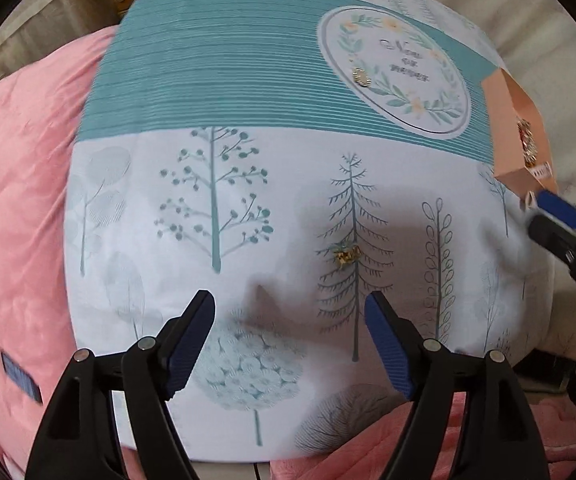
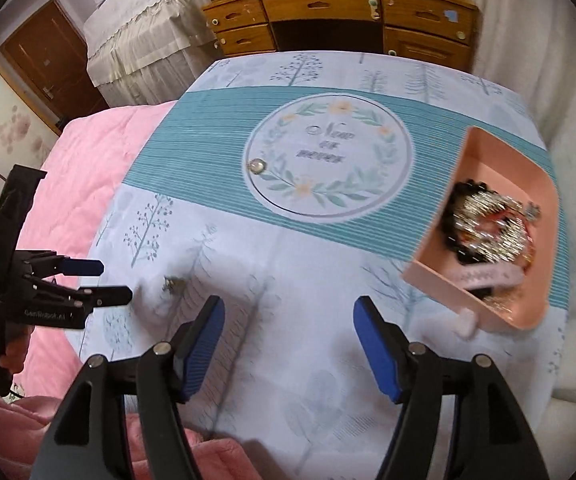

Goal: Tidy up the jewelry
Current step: 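Grasp the small gold charm on the cloth with the left gripper while the right approaches the pearl brooch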

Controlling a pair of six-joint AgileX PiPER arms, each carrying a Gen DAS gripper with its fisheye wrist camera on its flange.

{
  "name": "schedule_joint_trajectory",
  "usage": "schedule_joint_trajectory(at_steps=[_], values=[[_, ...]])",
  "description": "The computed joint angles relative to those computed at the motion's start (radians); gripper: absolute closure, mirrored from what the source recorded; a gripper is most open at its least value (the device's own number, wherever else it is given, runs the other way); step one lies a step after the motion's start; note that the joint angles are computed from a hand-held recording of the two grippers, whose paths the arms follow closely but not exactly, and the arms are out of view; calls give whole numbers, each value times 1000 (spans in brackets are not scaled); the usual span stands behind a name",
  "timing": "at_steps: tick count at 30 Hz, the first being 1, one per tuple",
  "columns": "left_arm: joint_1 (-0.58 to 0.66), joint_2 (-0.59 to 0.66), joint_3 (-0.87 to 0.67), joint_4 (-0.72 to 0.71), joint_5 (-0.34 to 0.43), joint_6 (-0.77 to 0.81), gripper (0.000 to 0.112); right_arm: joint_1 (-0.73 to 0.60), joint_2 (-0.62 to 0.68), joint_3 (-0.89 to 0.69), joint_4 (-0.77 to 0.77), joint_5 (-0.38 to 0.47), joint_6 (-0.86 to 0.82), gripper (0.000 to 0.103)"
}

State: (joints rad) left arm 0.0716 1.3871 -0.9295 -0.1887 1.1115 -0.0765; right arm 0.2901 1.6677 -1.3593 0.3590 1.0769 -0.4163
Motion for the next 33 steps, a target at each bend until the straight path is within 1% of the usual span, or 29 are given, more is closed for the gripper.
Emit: schedule_joint_trajectory(at_steps=[4,6,9,11,13,15,17,19,20,21,23,24,25,26,27,28,29,30,31,32,33], values=[[19,22,34,-66,-69,165,37,72,43,3,-10,-116,41,36],[4,41,41,-78,-81,223,37,102,70,1,-8,-183,46,36],[-29,62,48,-60,-111,285,40,146,115,3,-14,-317,29,36],[-40,70,57,-65,-139,345,42,172,140,18,-16,-422,7,36],[-51,79,60,-68,-159,396,43,201,174,27,-51,-526,16,36],[-67,84,60,-55,-178,427,43,223,212,17,-84,-586,32,36],[-71,88,61,-68,-194,465,43,236,243,-5,-114,-605,55,37],[-70,88,63,-84,-206,508,45,247,275,-33,-125,-607,73,44],[-72,87,65,-85,-211,522,48,250,290,-46,-122,-601,76,49],[-78,89,64,-81,-217,524,54,255,300,-54,-127,-596,83,54],[-82,88,68,-80,-229,541,61,269,323,-73,-160,-591,116,60],[-85,83,73,-82,-242,551,66,274,328,-74,-173,-594,128,62],[-85,76,78,-84,-248,562,69,280,335,-78,-187,-595,143,63],[-84,69,84,-89,-244,573,69,285,341,-82,-200,-594,155,64],[-87,60,98,-95,-251,580,70,290,347,-87,-208,-592,164,68],[-88,58,100,-104,-254,597,74,293,350,-86,-219,-601,173,69],[-97,60,96,-103,-258,593,75,295,352,-89,-220,-602,174,72],[-102,58,97,-100,-262,596,80,295,353,-89,-212,-607,166,77],[-99,58,97,-110,-260,612,88,294,358,-96,-206,-605,163,81],[-95,59,96,-121,-255,625,93,292,364,-105,-197,-600,157,86],[-78,57,107,-136,-253,655,97,287,370,-115,-178,-589,144,86]])
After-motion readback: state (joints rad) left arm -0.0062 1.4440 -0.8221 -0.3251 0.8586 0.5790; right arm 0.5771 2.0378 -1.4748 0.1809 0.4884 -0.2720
